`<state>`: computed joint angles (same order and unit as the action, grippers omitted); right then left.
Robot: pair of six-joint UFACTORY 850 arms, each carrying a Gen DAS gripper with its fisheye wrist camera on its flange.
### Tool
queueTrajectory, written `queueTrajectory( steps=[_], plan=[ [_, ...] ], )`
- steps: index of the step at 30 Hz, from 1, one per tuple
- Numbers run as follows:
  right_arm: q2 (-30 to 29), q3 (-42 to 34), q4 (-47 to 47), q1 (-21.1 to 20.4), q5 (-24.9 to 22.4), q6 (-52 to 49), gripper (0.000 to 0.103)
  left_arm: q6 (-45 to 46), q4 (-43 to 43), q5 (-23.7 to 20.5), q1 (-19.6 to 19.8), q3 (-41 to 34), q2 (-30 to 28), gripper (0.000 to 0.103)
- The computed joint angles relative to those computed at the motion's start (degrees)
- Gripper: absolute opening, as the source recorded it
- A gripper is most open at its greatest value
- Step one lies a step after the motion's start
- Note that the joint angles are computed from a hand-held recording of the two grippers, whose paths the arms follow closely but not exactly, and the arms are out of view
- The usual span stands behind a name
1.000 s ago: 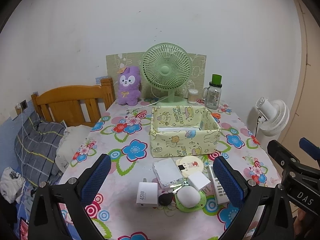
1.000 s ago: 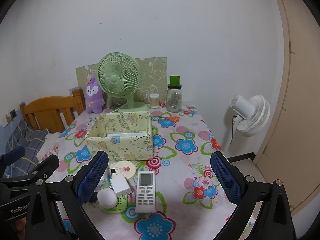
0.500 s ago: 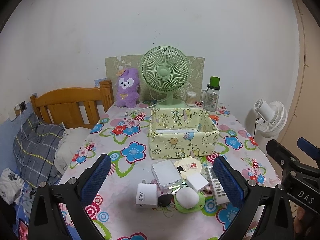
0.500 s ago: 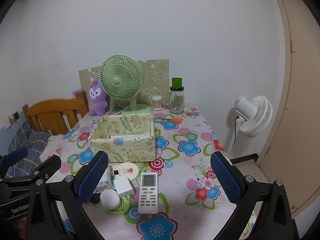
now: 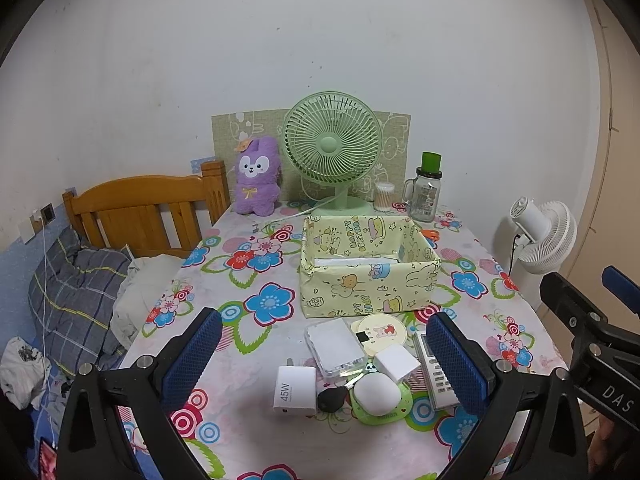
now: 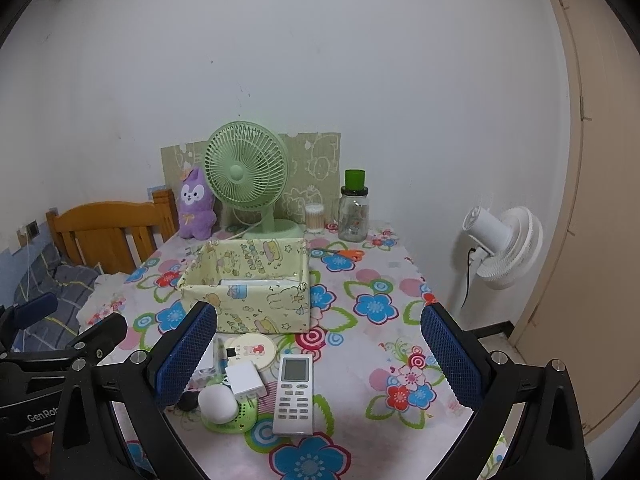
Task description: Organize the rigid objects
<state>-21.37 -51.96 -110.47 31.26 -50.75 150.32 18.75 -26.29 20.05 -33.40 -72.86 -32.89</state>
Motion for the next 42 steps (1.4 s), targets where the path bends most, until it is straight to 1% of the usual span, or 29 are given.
queueTrajectory(
  steps=[19,25,29,32,34,37,42],
  plan=[
    [-0.1,0.2,-0.4,0.1,-0.3,0.6,0.103,-0.4,0.3,-0.3,0.0,-0.2,-0.2,0.103],
    [-0.5,-0.2,-0.5,0.1,-1.1,0.0,0.103,-1.3,1.2,-0.6,0.2,-0.8,-0.6,0.103],
    [-0.9,-0.5,-1.5,-0.3,-1.1,0.8,0.103,-3.6,3.6,0.1,0.5,-1.0,-1.1,0.103],
    [-1.2,-0.6,-1.9,-0.6,-1.0,1.2,0.103,-5.0,5.2,1.7,0.6,-0.7,-1.1,0.103],
    [-1.4,-0.8,-2.1,-0.8,-0.9,1.4,0.103,-3.8,4.2,2.1,0.4,-1.0,-1.4,0.103],
    [-1.9,-1.2,-2.5,-1.3,-0.3,1.7,0.103,-1.1,1.9,1.3,0.3,-2.3,-2.6,0.103],
    [-3.1,-1.9,-2.7,-2.1,1.2,1.9,0.103,-1.4,2.2,-0.7,0.6,-4.3,-4.3,0.103]
  ],
)
